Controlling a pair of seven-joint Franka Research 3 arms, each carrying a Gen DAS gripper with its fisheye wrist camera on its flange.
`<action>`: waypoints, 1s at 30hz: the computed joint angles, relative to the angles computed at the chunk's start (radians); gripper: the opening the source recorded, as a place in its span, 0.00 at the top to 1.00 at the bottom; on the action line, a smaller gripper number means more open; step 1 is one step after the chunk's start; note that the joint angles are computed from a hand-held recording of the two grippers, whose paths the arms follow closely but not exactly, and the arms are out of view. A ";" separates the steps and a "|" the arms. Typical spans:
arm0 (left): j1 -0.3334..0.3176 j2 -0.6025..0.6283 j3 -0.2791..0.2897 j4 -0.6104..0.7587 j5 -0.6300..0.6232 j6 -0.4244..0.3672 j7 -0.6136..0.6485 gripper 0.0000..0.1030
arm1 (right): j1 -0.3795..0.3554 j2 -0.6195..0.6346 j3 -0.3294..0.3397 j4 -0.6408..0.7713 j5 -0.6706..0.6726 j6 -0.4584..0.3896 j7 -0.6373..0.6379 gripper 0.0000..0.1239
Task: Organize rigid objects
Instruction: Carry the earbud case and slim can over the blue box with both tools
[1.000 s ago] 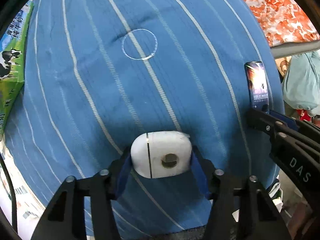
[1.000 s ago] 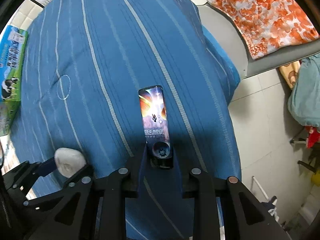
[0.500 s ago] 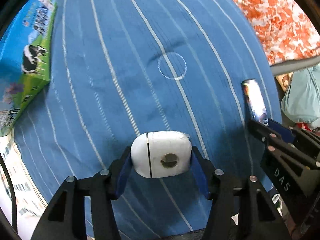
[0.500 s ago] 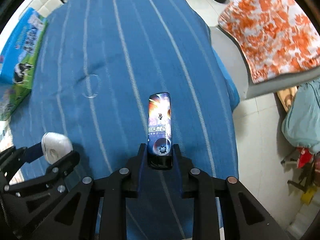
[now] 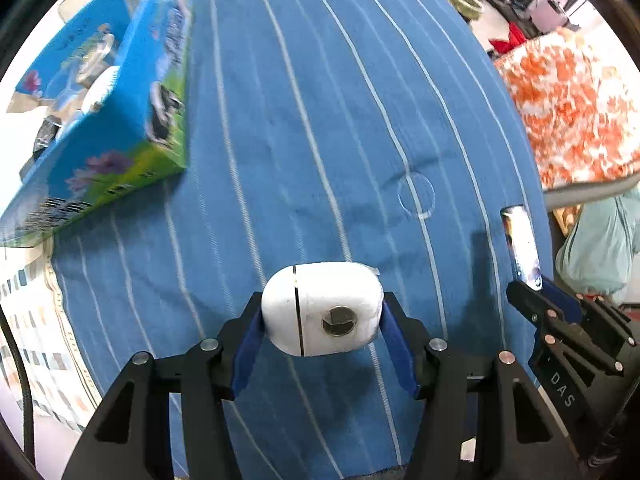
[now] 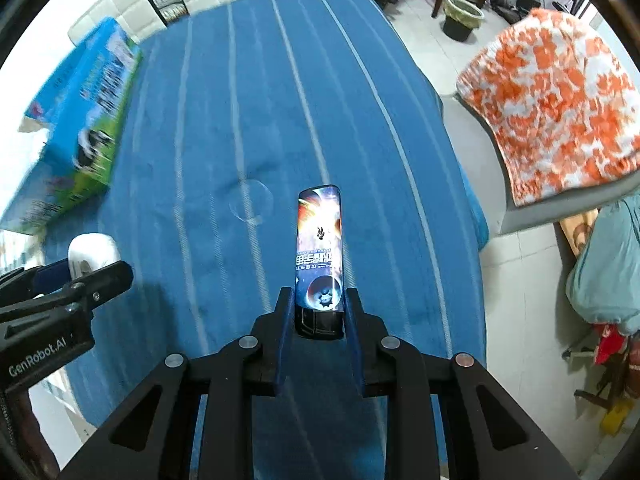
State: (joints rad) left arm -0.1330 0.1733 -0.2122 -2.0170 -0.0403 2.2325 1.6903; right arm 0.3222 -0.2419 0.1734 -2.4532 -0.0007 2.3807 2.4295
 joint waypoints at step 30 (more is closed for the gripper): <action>0.266 0.471 0.063 0.786 -0.053 -0.288 0.143 0.48 | 0.238 0.903 -0.087 1.208 0.030 -0.091 -0.143 0.79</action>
State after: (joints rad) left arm 0.1328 0.6442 -0.1494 -1.2307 -0.0935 1.9449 1.8333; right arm 0.5602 0.6614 0.0860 -1.2447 0.0296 2.2901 2.2866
